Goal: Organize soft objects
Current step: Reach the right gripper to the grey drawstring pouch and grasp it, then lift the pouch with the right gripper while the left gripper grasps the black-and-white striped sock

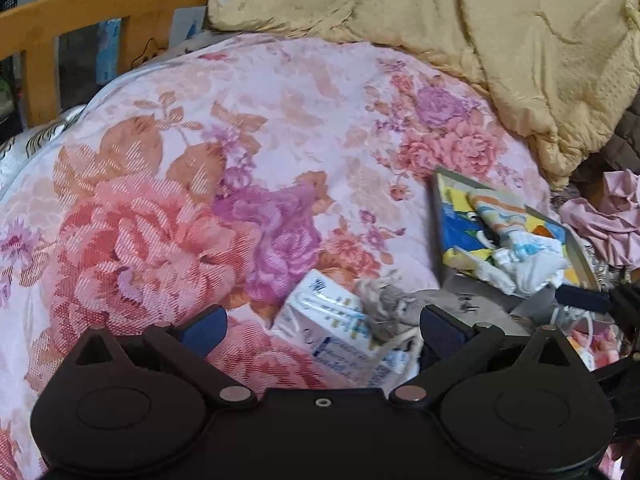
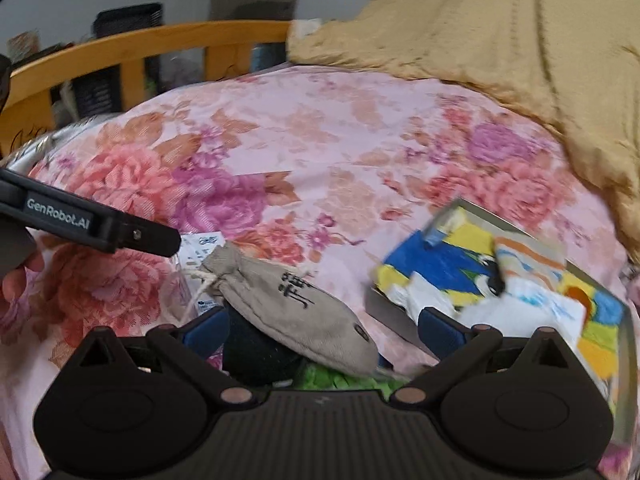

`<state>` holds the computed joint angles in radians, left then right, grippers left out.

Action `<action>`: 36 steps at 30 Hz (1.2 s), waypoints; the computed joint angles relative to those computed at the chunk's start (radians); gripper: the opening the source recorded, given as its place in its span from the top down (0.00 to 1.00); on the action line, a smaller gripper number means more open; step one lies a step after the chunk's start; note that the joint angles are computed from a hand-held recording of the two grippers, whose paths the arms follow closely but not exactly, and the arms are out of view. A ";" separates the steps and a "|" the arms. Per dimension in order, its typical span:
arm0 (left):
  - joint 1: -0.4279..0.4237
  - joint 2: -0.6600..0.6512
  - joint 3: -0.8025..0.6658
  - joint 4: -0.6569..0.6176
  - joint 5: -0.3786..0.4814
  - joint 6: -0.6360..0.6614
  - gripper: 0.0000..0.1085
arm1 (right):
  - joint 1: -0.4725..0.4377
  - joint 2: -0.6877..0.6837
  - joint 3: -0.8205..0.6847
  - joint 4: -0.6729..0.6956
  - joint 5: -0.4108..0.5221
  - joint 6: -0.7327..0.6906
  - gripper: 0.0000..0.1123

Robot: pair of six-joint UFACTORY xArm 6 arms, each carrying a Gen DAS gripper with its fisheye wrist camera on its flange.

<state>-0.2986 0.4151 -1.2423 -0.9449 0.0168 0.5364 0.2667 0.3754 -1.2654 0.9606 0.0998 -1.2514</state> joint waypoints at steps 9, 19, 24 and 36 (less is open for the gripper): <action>-0.002 0.046 -0.055 -0.220 0.027 0.166 0.06 | -0.022 0.067 -0.046 -0.112 0.028 0.137 0.25; -0.034 0.044 -0.110 -0.711 0.090 0.790 0.06 | -0.060 0.088 -0.090 -0.114 0.124 0.196 0.57; -0.029 0.043 -0.100 -0.705 0.154 0.822 0.06 | -0.073 0.081 -0.095 0.002 0.128 0.139 0.77; -0.035 0.076 -0.120 -0.713 0.214 0.899 0.06 | -0.043 0.081 -0.146 0.515 -0.033 -0.325 0.88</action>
